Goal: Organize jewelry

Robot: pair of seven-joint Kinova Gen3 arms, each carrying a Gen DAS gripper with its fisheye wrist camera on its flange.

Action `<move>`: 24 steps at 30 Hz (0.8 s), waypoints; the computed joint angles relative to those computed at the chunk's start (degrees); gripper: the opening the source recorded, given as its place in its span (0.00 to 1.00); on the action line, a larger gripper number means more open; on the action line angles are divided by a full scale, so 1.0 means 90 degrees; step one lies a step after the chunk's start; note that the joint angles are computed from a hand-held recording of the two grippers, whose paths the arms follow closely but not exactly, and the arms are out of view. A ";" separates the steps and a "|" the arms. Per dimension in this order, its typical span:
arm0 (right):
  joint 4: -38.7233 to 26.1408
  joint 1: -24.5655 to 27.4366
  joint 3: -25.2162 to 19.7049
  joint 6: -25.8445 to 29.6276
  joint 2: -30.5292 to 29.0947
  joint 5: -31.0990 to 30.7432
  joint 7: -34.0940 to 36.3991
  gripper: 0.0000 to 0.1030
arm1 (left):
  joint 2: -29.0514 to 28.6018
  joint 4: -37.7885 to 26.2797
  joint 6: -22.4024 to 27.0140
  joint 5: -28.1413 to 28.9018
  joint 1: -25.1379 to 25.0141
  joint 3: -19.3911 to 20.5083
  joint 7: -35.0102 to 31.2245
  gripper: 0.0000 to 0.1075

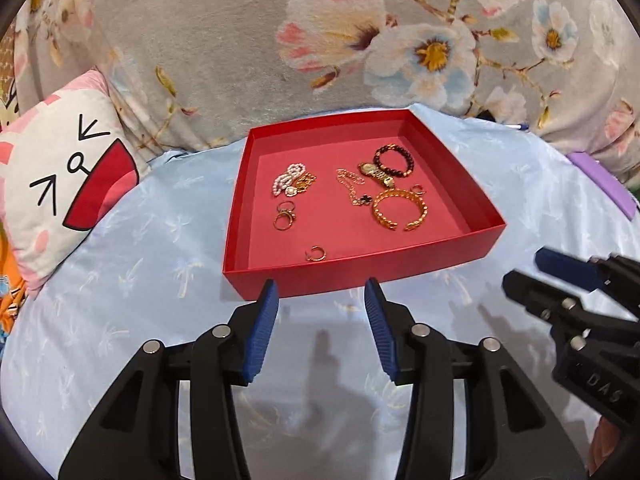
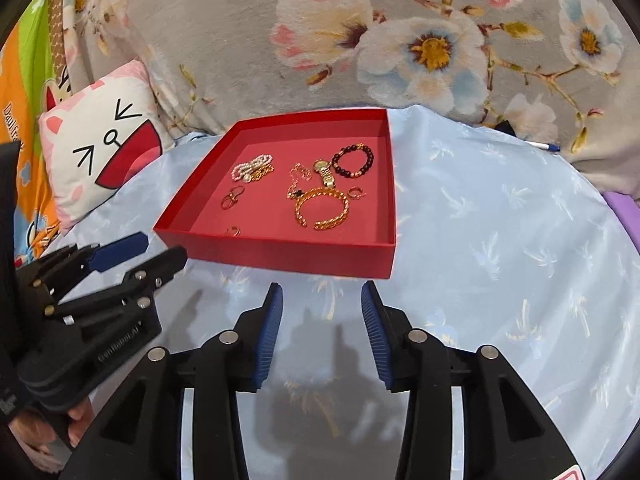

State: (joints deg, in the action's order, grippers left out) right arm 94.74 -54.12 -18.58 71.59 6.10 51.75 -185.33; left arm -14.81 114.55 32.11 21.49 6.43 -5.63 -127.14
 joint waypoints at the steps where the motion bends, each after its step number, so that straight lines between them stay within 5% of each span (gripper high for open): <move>1: -0.0102 0.0031 0.0024 0.0045 0.0018 -0.0054 0.0078 0.46 | 0.0006 -0.0016 0.0000 -0.0039 -0.0034 0.0028 0.0055 0.40; 5: -0.0237 0.0170 0.0124 -0.0100 -0.0015 -0.0103 0.0036 0.59 | 0.0104 -0.0191 0.0126 0.0043 -0.0086 -0.0045 0.0222 0.49; 7: -0.0248 0.0160 0.0126 -0.0081 0.0042 0.0028 -0.0127 0.65 | 0.0091 -0.0104 -0.0068 0.0103 -0.0107 -0.0046 0.0200 0.61; 9: -0.0190 0.0098 0.0131 -0.0043 0.0119 0.0208 -0.0330 0.69 | 0.0072 0.0078 -0.0454 -0.0013 -0.0167 0.0072 0.0292 0.63; 24: -0.0112 -0.0199 0.0414 0.0288 0.0605 0.0453 -0.0526 0.69 | 0.0290 0.0566 -0.1333 -0.0612 -0.0030 0.0288 0.0893 0.67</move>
